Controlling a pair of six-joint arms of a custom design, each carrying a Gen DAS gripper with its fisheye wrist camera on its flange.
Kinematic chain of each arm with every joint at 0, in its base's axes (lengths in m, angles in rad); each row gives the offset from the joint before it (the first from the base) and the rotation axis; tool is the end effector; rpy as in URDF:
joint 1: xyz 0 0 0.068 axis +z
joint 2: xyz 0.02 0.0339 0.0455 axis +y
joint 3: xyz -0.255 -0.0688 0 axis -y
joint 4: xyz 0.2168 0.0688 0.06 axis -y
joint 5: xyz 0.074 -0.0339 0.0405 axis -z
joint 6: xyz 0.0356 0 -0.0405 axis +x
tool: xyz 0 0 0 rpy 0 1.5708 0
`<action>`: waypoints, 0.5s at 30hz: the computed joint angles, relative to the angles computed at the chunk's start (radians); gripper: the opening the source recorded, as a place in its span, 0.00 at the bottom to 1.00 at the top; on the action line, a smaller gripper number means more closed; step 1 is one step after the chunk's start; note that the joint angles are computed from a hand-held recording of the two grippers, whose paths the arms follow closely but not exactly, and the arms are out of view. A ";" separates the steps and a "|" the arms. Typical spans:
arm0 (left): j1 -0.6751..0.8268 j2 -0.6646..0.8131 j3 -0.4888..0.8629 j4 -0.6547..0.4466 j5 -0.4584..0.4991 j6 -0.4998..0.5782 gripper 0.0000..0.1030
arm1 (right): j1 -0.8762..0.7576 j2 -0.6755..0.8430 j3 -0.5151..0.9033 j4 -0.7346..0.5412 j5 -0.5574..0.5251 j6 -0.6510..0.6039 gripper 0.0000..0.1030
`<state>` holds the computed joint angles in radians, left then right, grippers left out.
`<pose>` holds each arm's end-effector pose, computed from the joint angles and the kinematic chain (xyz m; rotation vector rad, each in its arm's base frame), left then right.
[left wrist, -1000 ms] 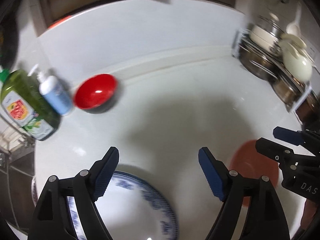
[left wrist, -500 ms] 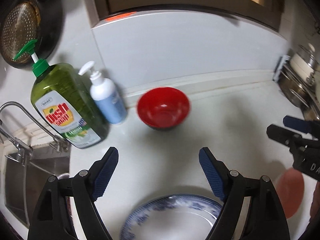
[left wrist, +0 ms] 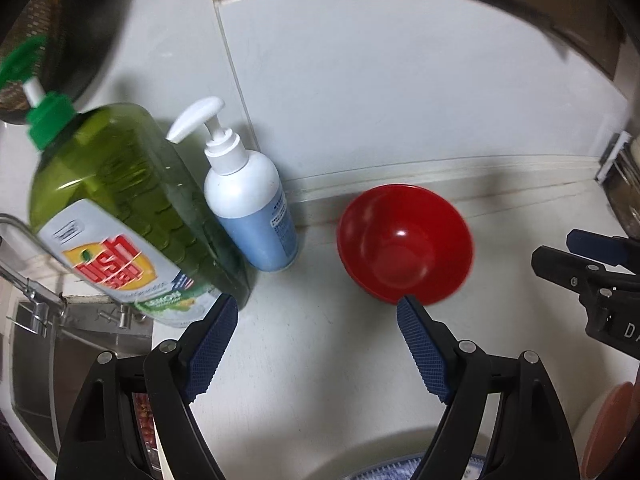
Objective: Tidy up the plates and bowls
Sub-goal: 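Move both grippers to the rim of the red bowl, then close both grippers on the red bowl rim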
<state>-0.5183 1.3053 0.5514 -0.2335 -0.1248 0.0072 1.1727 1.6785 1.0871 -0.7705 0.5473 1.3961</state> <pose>0.1867 -0.1014 0.1637 0.6153 2.4716 -0.0393 0.1266 0.2532 0.1938 0.3601 2.5351 0.0544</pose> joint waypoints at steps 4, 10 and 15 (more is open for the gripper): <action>0.016 0.129 0.035 0.068 0.011 0.004 0.76 | -0.091 0.027 -0.033 0.137 -0.066 -0.096 0.56; 0.033 0.272 0.087 0.127 0.031 0.001 0.70 | -0.183 0.080 -0.062 0.270 -0.147 -0.188 0.55; 0.005 0.353 0.115 0.170 0.021 -0.003 0.65 | -0.249 0.118 -0.097 0.369 -0.222 -0.219 0.47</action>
